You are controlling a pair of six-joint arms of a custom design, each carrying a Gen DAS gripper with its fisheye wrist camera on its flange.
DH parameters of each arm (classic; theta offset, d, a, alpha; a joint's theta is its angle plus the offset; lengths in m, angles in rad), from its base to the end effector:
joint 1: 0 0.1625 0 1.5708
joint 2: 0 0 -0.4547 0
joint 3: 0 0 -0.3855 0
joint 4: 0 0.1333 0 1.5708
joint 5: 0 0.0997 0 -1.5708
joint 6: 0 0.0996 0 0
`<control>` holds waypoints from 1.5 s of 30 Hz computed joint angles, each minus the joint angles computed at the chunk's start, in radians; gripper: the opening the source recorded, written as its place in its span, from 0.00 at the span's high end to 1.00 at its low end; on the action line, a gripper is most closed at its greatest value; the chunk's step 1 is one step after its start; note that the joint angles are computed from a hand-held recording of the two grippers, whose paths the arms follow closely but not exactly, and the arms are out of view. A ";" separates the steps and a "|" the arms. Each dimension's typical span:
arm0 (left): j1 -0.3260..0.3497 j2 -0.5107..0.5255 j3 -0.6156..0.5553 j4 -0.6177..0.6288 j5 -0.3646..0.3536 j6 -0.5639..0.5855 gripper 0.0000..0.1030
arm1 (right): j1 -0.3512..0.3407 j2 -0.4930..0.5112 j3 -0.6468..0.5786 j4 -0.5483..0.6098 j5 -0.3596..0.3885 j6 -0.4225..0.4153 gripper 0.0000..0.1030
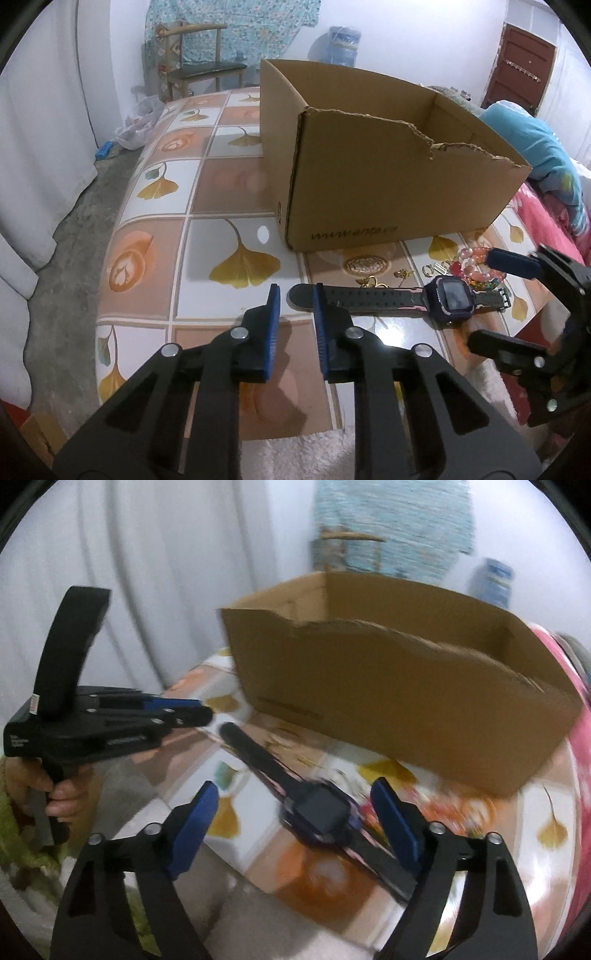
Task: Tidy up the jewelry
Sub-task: 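Move the right gripper to the purple smartwatch face and close on it, then lift the smartwatch with the right gripper while the left gripper approaches its strap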
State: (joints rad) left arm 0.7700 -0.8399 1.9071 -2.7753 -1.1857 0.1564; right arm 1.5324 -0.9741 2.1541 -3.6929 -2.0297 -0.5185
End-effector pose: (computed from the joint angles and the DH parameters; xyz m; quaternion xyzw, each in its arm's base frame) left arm -0.3126 -0.5409 0.0856 0.4393 0.8752 -0.1243 0.1598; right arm 0.0686 -0.5362 0.2103 0.1060 -0.8674 0.3692 0.3163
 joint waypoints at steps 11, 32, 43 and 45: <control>0.016 -0.034 0.061 -0.029 -0.078 0.047 0.84 | 0.007 -0.040 -0.171 0.511 -0.051 -0.020 0.61; 0.033 -0.022 0.079 -0.060 -0.124 0.096 0.84 | 0.025 -0.031 -0.274 0.780 -0.114 -0.014 0.96; 0.021 -0.015 0.080 -0.060 -0.101 0.102 0.84 | 0.005 -0.070 -0.263 0.795 -0.098 -0.006 0.62; 0.020 -0.014 0.079 -0.059 -0.101 0.099 0.84 | 0.008 -0.065 -0.276 0.822 -0.101 -0.011 0.62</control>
State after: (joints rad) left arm 0.7901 -0.8542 1.9857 -2.8347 -1.2868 0.2552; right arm 1.5403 -1.0393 1.8776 -2.8709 -2.1309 -0.5295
